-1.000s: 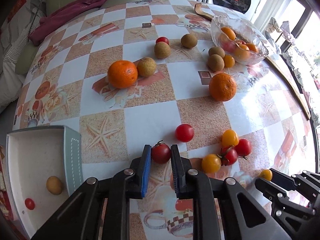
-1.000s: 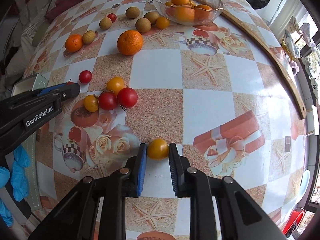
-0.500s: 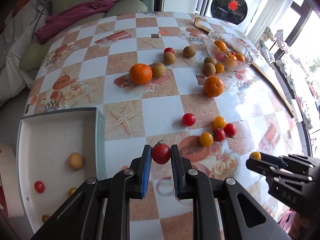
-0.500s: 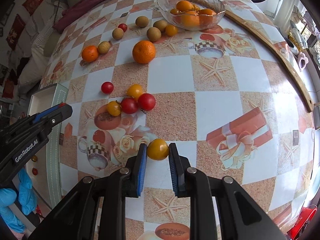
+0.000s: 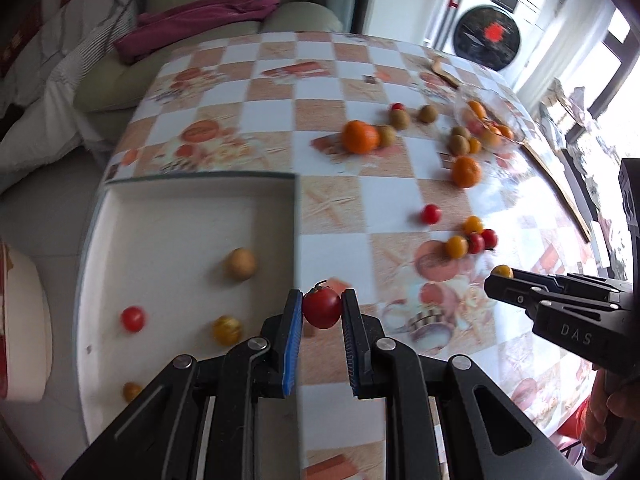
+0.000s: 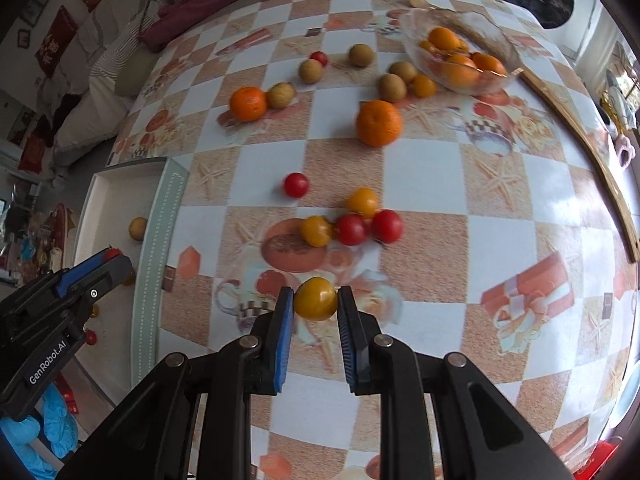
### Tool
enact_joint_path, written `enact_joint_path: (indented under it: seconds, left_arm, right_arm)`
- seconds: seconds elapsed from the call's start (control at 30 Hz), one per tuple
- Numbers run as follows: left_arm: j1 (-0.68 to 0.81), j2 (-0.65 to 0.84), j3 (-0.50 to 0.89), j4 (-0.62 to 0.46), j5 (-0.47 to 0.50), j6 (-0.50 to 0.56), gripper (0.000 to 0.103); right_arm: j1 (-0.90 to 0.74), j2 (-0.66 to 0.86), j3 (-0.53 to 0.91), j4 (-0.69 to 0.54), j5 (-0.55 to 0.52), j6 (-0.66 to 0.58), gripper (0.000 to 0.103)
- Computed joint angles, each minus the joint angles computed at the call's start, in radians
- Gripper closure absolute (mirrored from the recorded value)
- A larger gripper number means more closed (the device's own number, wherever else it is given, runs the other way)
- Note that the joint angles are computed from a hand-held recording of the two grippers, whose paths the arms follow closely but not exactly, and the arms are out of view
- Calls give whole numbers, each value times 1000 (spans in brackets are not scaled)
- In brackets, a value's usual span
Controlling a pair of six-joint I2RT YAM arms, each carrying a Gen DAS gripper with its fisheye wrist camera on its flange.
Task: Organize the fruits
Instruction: 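Carry both held tomatoes over the white tray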
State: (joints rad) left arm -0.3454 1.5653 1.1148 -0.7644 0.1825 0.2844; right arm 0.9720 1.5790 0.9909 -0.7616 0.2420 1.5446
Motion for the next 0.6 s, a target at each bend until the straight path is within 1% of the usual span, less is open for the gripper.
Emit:
enact_joint_path:
  seconds: [0.17,0.33,0.5,0.57,0.6]
  left_arm:
    - [113,-17,-11,-8,6,47,82]
    - [212,-4,-18,-6,8,84,82]
    - [281,24,-28,12,6,99,82]
    - [299,36,-31,20,7,100,82]
    - [306,44,-32,26,5,99,82]
  right_arm:
    - [-22,90,107,10,-12,-84,79]
    - [-46,181,218,15,-29,-170,79]
    - [-66,278,353,3,-44,-257,79]
    - [-78,335,433,-9,-50,-306,79]
    - [-81,344,445,-8,-53,-317,79]
